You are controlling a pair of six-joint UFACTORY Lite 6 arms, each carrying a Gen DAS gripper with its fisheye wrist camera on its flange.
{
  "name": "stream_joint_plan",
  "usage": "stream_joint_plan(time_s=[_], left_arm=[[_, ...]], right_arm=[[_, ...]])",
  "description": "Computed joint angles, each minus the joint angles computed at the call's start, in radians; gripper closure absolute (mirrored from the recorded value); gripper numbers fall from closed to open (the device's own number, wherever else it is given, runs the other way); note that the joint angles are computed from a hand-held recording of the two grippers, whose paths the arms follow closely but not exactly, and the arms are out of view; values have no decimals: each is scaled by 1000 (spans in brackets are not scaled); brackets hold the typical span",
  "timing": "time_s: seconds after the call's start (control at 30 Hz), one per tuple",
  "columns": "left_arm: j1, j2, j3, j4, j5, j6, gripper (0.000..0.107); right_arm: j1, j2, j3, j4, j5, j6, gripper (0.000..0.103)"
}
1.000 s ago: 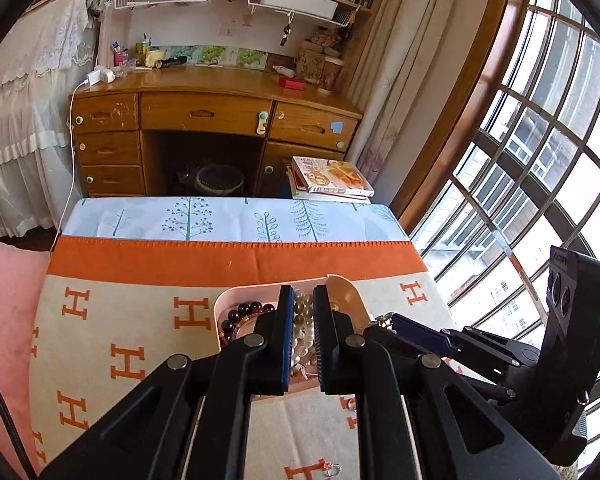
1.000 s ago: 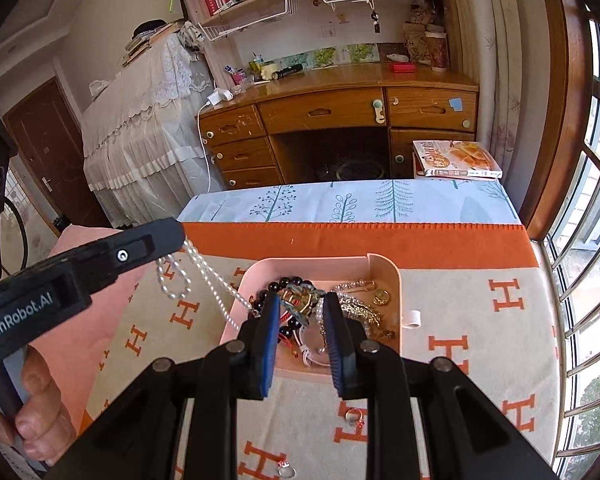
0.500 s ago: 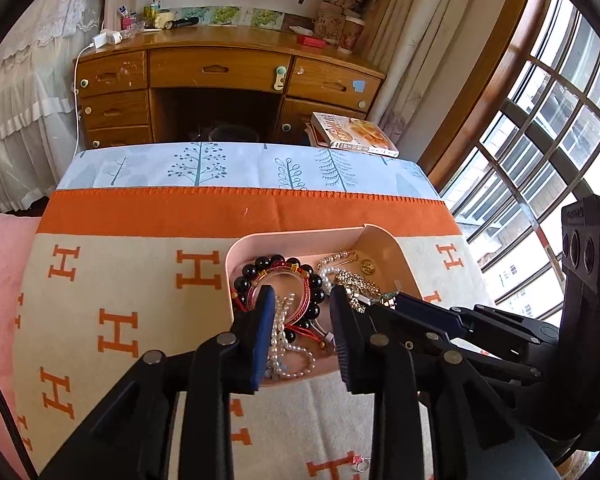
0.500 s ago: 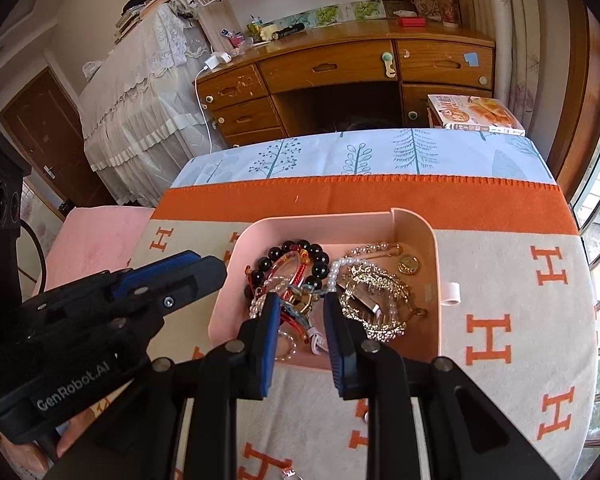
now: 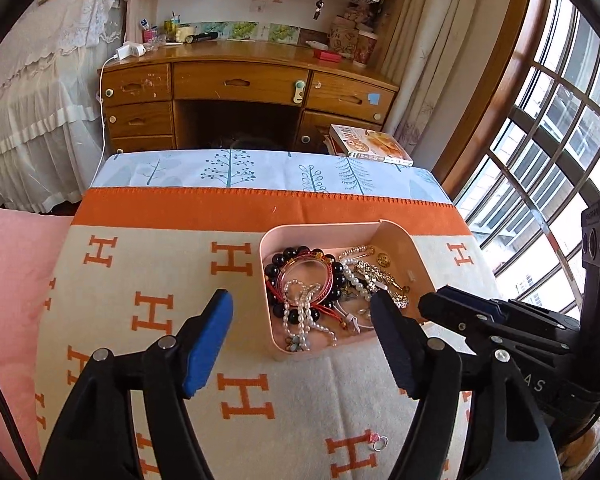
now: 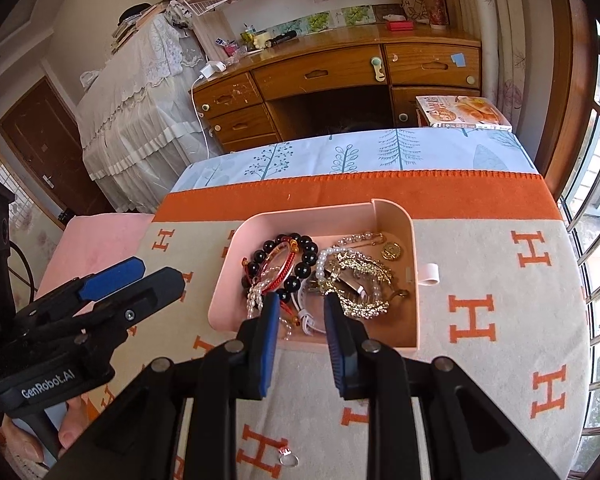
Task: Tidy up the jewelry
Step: 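Withdraw both grippers from the box toward the red-stone rings, then grasp a red-stone ring with left gripper while right gripper grasps the other red-stone ring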
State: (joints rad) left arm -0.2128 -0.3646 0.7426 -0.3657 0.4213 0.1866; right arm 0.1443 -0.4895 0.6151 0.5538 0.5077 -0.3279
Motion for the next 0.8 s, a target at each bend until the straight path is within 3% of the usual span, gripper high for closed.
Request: stream_joint_plan(time_s=[0.37, 0.6, 0.73, 0.8], left_arm=[[-160, -210, -203, 185, 3, -274, 36], [-352, -182, -312, 466, -6, -758, 36], [-333, -90, -332, 209, -55, -618, 36], [-345, -56, -330, 167, -76, -625, 37]], right_arm=[[-205, -245, -177, 69, 143, -168, 80], [-416, -233, -235, 191, 225, -442, 80], [-513, -196, -261, 272, 267, -585, 80], [-544, -183, -275, 296, 284, -638, 80]])
